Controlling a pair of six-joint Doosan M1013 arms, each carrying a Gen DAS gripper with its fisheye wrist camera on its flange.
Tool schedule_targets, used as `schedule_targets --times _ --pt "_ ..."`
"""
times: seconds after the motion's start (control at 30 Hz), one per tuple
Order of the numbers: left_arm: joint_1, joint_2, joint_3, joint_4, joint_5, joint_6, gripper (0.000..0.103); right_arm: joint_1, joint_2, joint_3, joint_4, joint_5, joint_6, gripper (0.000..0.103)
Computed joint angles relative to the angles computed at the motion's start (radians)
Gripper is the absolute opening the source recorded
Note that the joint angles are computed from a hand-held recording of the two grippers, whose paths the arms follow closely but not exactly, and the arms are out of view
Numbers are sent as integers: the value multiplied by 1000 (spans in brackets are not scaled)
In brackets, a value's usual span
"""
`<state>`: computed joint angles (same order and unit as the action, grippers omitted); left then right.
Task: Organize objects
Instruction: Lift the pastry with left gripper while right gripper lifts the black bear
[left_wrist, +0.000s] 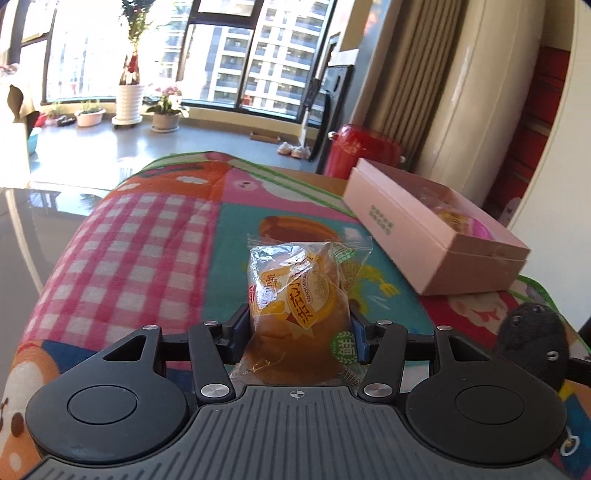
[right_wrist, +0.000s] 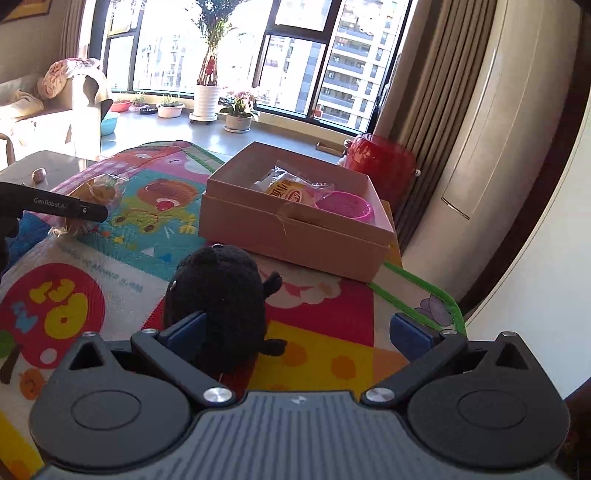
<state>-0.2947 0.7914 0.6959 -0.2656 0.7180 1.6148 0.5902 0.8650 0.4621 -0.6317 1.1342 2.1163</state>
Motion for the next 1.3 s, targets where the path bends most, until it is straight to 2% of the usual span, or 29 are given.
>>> schedule_targets --times 0.2,0.4,0.57,0.67,0.8,1.0,1.1,1.2,1.3 --pt "-40 -37 27 -65 33 119 57 -2 -21 51 10 -50 37 103" --pt "-93 -61 54 7 44 150 58 -9 -72 160 -17 -131 132 103" --pt "-127 -55 35 104 65 133 58 -4 -100 220 -94 -132 176 103" --pt "-135 -41 9 104 97 149 57 -2 -144 300 -92 -203 176 103" --pt "-137 -24 -21 85 126 148 58 -4 -180 360 13 -298 97 103" --pt "-125 -40 2 165 96 45 57 -15 -120 253 127 -283 1 103" --pt "-119 -52 25 200 86 13 58 -38 -70 168 171 -264 60 103" --pt "-116 -57 39 214 85 -10 57 -55 -1 46 235 -202 58 103" --pt "-107 -63 52 181 81 -1 57 -55 70 -79 234 -105 43 103"
